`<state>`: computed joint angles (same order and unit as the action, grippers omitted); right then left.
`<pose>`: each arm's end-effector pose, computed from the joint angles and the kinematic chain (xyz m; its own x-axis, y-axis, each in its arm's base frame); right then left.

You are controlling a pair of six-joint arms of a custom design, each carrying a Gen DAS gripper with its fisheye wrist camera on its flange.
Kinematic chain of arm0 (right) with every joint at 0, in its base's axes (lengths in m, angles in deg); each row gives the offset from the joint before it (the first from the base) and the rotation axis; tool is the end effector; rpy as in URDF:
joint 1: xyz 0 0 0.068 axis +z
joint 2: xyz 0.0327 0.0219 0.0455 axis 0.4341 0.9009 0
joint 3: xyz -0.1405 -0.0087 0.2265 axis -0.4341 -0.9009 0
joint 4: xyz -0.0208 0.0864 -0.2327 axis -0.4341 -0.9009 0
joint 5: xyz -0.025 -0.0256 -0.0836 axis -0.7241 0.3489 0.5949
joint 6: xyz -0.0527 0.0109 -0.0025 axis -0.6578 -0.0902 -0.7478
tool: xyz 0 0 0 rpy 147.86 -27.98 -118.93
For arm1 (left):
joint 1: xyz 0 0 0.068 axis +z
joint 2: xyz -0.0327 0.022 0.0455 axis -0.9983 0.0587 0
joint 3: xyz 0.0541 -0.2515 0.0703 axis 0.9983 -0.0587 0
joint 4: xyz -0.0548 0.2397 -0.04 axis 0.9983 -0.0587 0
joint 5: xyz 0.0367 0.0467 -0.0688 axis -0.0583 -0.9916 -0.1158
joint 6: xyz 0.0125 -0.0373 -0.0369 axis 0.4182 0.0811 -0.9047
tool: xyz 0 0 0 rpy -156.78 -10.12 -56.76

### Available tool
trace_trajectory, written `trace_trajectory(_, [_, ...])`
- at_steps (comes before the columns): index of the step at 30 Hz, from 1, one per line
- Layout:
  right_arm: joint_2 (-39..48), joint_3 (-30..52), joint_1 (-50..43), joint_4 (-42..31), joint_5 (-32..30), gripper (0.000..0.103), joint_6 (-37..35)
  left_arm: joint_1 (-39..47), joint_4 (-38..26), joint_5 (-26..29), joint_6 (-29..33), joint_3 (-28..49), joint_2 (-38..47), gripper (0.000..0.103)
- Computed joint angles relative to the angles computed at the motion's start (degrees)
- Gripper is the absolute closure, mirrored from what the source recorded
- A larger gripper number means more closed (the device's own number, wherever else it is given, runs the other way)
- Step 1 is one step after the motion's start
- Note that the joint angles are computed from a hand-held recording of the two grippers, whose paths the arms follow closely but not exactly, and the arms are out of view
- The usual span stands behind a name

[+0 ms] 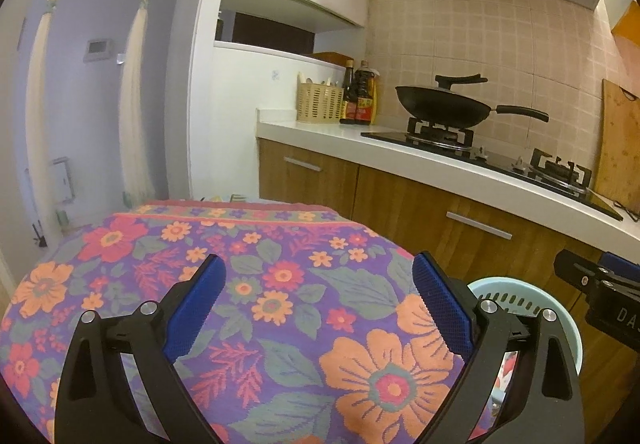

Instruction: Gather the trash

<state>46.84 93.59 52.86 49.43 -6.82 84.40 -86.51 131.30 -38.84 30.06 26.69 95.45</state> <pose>0.2940 0.1405 0.1030 -0.4933 -0.0085 -0.8698 -0.1389 0.9879 0.0691 0.2631 0.0095 0.0805 -0.3087 -0.1700 -0.9359 -0.2940 0.9528 -0.0760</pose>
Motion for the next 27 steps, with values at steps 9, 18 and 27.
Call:
trace_trajectory(9, [0.1,-0.4,-0.4,0.2,0.6,0.022,0.6,-0.7,-1.0,0.2,0.3,0.2,-0.1,0.011])
trace_trajectory(18, [0.2,-0.5,0.1,0.4,1.7,0.022,0.8,-0.4,-2.2,1.1,-0.1,0.9,-0.1,0.011])
trace_trajectory(27, [0.1,-0.7,0.2,0.6,2.1,0.022,1.0,-0.5,-2.5,1.1,-0.3,1.0,-0.1,0.011])
